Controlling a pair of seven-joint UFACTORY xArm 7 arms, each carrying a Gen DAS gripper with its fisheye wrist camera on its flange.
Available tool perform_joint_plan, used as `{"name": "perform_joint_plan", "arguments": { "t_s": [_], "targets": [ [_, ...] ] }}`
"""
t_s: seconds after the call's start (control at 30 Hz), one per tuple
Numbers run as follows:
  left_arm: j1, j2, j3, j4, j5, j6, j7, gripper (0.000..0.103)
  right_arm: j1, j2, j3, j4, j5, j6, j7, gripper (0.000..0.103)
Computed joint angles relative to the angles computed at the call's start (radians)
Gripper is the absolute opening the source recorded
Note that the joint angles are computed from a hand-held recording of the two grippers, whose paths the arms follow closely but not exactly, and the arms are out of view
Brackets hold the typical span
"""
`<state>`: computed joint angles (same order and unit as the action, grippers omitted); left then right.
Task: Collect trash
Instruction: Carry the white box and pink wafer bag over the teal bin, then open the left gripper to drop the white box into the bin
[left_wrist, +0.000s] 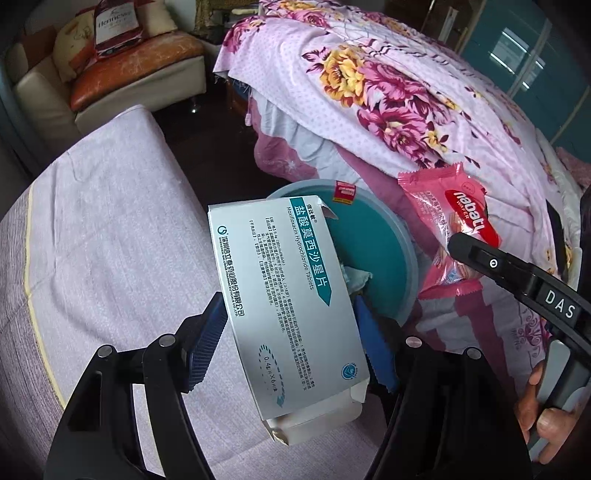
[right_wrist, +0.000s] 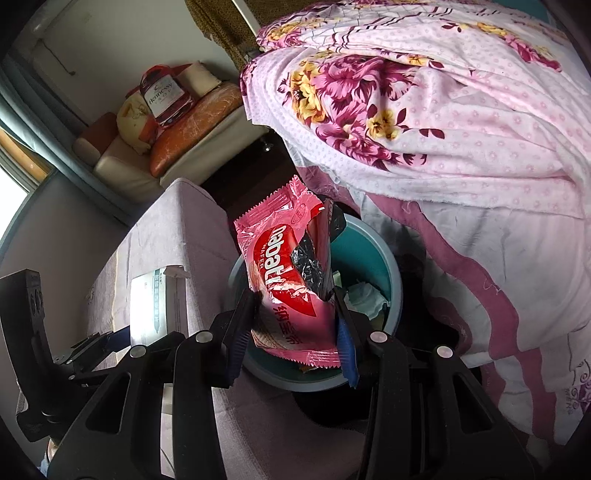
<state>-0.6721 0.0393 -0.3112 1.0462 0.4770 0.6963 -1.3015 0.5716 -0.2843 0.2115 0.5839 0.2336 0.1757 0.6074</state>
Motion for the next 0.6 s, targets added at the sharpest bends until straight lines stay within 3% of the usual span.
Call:
{"name": "perform_joint_plan", "arguments": {
  "t_s": [0.6],
  "targets": [
    [0.003,0.126,0.068,0.042,-0.059,-0.130,0.092,0.075,-0.095,0.088,0.034,0.083,-0.117,0.084,0.065,0.039]
  ]
}}
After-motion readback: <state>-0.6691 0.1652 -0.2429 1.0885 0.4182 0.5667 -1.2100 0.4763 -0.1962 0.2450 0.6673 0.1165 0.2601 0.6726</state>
